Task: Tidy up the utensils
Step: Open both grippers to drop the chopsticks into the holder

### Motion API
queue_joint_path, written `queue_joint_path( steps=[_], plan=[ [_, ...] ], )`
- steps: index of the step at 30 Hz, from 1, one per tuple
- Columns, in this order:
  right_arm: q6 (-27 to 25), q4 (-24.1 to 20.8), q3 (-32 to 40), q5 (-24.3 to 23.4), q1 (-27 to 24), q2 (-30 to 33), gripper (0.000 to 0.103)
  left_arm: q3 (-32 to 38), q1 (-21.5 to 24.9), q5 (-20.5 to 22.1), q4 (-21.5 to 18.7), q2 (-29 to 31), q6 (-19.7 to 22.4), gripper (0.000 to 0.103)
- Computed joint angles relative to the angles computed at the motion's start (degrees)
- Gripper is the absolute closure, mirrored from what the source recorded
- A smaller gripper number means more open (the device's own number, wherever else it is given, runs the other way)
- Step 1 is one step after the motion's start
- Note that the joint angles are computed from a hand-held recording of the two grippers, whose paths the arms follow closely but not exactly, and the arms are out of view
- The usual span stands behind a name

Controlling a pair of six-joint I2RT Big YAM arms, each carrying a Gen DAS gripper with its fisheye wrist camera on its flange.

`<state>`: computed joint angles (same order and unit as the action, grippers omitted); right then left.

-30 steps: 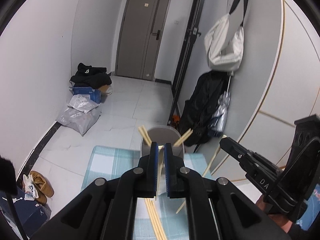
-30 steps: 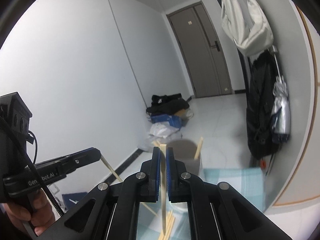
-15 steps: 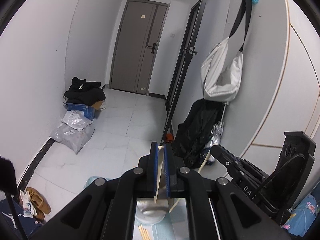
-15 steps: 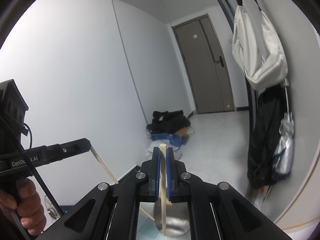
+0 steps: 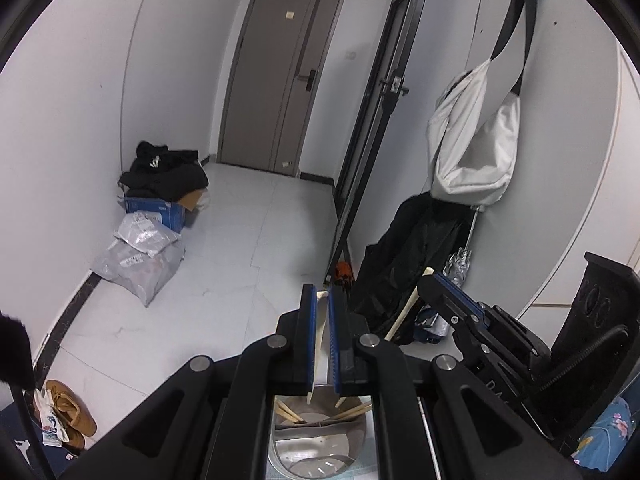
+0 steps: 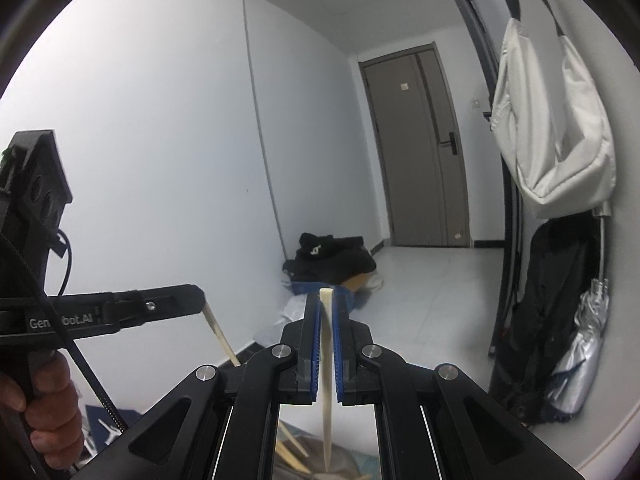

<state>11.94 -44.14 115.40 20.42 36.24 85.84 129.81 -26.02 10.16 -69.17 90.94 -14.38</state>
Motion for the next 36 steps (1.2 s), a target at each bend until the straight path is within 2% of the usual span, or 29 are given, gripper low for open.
queue_joint_path(
  steps=[8,14,18,22,27,29,33,36],
  plan=[
    [0.36,2.68,-4.84,-4.30,-2.32,-0.48,0.098,-1.92,0.67,2.19,0.04,1.15,0.17,0.100],
    [-4.73,2.88,-7.13,-8.49,-2.86,-0.95,0.098,-4.93,1.06,3.57,1.08,0.80,-0.83,0.100],
    [-8.54,2.07,-8.45,-8.83,-2.18,-1.24,0.098,-4.91,0.90,4.39,0.74,1.36,-0.70,0.100],
    [-9.35,1.25,-9.52,-9.53,-1.85,-1.62,0.098,-7.01,0.78,3.90,1.97,0.71,0.51,0.100],
    [-8.52,-0.47,-10.35,-10.60,-1.84,-1.58,0.098,-9.62,1.13,3.85,2.03,0.49,0.55,0.100],
    [-7.61,-0.80,-11.05,-10.89,-1.84,-1.68,0.097,-10.03,1.39,5.50,1.70,0.48,0.48,0.100],
    [-2.44,-1.83,-12.67,-15.33,-3.10,-1.91,0.095,-9.66,1.66,7.20,0.62,0.55,0.08,0.100],
    [-0.89,-2.21,-13.38,-15.51,-3.25,-2.43,0.095,-8.29,1.46,5.06,-1.23,0.72,-0.34,0.095]
  ],
)
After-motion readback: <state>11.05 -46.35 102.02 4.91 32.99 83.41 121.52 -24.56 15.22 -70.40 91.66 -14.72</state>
